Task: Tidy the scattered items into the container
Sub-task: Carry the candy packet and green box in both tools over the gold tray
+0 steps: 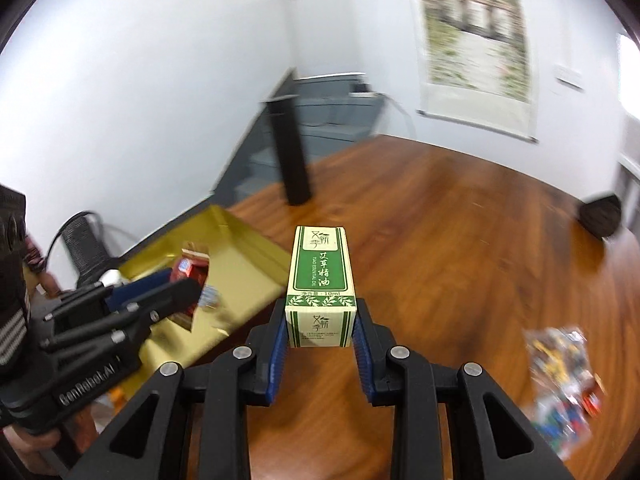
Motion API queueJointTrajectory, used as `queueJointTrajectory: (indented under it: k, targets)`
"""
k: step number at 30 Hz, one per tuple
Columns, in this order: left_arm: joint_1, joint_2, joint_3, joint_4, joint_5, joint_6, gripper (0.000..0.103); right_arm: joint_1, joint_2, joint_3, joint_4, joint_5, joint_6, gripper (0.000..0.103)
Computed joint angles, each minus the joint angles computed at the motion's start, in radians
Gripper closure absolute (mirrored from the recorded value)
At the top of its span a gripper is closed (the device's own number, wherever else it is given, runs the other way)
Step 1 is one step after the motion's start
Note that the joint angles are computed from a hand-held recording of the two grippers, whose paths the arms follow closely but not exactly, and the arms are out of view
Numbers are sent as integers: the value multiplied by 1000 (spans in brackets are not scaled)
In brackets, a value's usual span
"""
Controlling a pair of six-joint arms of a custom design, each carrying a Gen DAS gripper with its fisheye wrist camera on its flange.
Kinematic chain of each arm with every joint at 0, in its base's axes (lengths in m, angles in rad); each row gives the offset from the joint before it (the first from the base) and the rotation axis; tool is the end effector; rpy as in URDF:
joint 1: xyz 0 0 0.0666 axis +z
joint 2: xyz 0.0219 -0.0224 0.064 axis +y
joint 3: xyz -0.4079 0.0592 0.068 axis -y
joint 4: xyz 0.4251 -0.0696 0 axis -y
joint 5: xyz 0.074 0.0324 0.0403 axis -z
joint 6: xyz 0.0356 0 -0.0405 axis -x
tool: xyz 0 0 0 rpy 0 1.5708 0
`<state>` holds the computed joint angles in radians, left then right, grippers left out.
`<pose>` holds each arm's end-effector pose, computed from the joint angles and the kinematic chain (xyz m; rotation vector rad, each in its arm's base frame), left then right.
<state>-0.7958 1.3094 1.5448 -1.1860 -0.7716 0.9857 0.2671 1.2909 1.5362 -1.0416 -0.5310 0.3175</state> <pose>0.3346 -0.3067 0.5603 -0.4881 2.1386 0.0136 0.4391 0.1384 0.5697 -0.9038 2.1215 0.5995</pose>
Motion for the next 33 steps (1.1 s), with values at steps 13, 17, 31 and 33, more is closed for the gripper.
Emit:
queueJointTrajectory:
  k: [13,17,31,33]
  targets:
    - [16,-128,-145,-178,-10,222,77,214,96,34,-11,62,19,73]
    - [23,-138,-163,-182,1,222,77,233,130,49,-5,92,11,73]
    - [48,-131,-179,-160,39,203,77,260,196,132,-58,128,-17,72]
    - [50,-132,-182,-159,42,208,77,260,204,139,-64,127,-21,72]
